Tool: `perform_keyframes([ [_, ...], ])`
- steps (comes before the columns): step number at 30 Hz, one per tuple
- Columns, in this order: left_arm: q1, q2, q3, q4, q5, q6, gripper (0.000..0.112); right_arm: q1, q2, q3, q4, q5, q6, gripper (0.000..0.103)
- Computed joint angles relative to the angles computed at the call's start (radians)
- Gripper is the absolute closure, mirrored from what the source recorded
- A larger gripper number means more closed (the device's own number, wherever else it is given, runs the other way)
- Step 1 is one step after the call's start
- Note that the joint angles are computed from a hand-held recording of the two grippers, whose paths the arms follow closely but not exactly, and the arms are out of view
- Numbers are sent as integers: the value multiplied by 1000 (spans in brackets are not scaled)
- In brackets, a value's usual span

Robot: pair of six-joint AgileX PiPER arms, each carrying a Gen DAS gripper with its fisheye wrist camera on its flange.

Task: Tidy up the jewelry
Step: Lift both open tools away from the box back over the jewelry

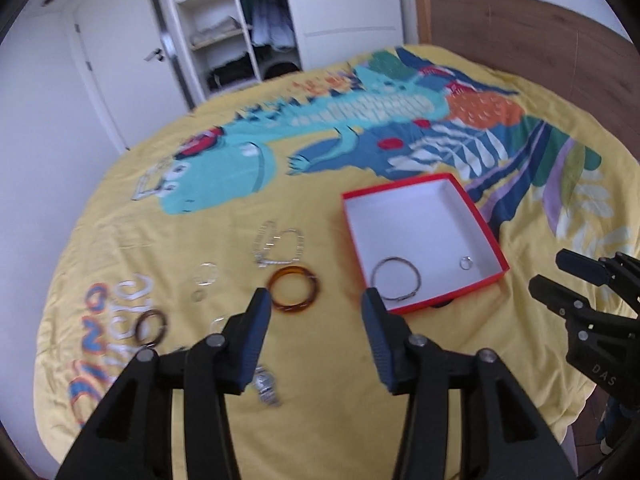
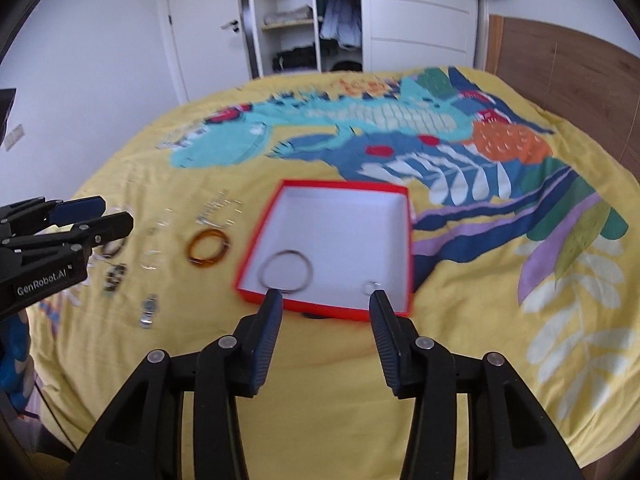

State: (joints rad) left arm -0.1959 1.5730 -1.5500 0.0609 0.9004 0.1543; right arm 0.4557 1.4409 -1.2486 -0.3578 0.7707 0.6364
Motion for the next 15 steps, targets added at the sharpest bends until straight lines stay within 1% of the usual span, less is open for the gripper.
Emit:
perform_keyframes([
  [2,32,-59,37,-10,0,16,66,61,-25,-5,-42,23,66,55],
  [8,159,-208,121,-78,12,96,66,249,-75,-21,-187,105,253,55],
  [11,243,-264,147,-148,32,163,66,319,-90,-31,-238,145,314,55],
  [15,359,-327,173,-244,55,260,66,421,-94,-64,-310,226,390,54],
])
